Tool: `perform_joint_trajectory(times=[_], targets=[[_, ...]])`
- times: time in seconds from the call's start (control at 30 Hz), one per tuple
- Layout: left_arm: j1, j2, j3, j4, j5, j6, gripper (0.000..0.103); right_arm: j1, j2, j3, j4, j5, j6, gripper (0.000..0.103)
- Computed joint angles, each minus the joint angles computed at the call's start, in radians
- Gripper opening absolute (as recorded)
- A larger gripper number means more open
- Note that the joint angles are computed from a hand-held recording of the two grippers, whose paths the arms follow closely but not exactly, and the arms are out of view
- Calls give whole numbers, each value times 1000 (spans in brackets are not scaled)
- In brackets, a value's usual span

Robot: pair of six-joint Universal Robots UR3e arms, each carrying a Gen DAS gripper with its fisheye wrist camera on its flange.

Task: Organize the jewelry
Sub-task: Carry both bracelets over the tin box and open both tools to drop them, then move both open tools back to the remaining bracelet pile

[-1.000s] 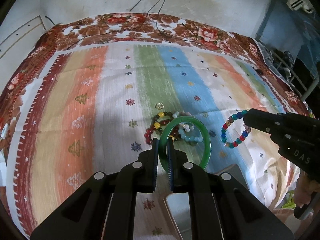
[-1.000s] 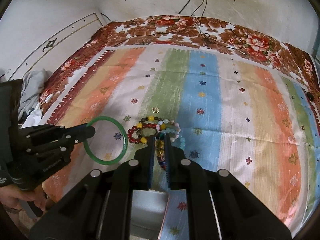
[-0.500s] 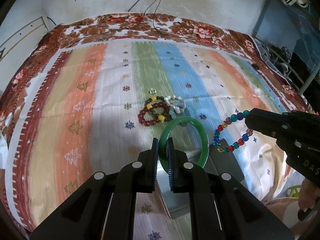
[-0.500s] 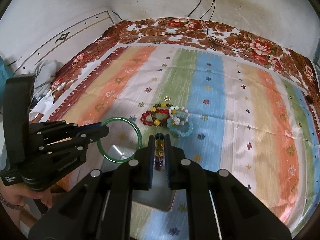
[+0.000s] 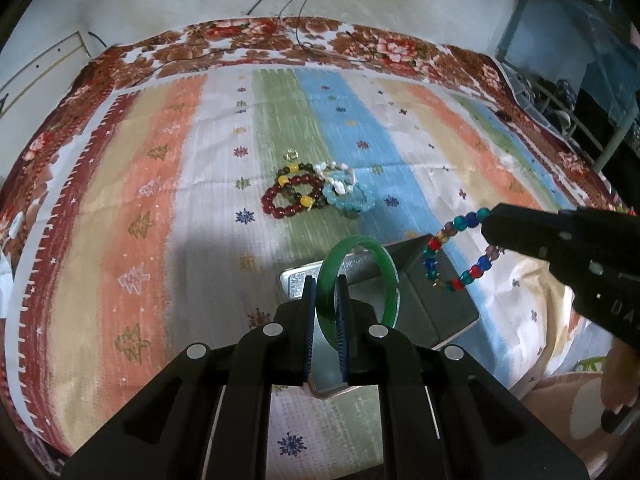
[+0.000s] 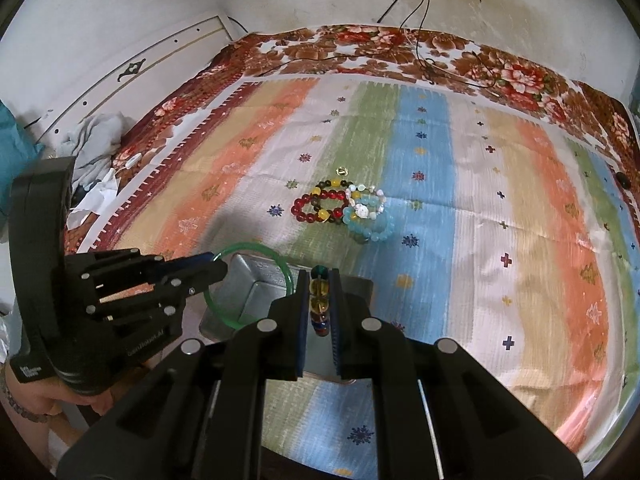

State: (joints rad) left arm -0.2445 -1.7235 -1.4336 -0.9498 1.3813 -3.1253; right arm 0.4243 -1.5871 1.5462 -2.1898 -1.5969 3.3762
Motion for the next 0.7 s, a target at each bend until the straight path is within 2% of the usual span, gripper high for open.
perform_joint_trajectory(times=[0.23, 0.27, 0.3, 0.33, 0.57, 0.7], targets=[[-14, -23, 15, -21, -3, 18, 12, -18, 13, 4, 19, 12, 1, 13], [-16, -23, 13, -12, 6, 14, 15, -18, 13, 5, 19, 8, 4, 19], [-17, -23, 14, -8, 13, 12, 25, -22, 13, 5, 19, 10, 3, 26], [-11, -20, 12, -2, 10, 12, 28, -25, 12, 6, 19, 13, 4, 28], [18, -24, 25, -9, 7, -1, 29, -31, 33, -13, 29, 13, 3, 29], [12, -41, 43, -8, 48, 6, 35, -36, 41, -16, 30, 13, -2, 30]])
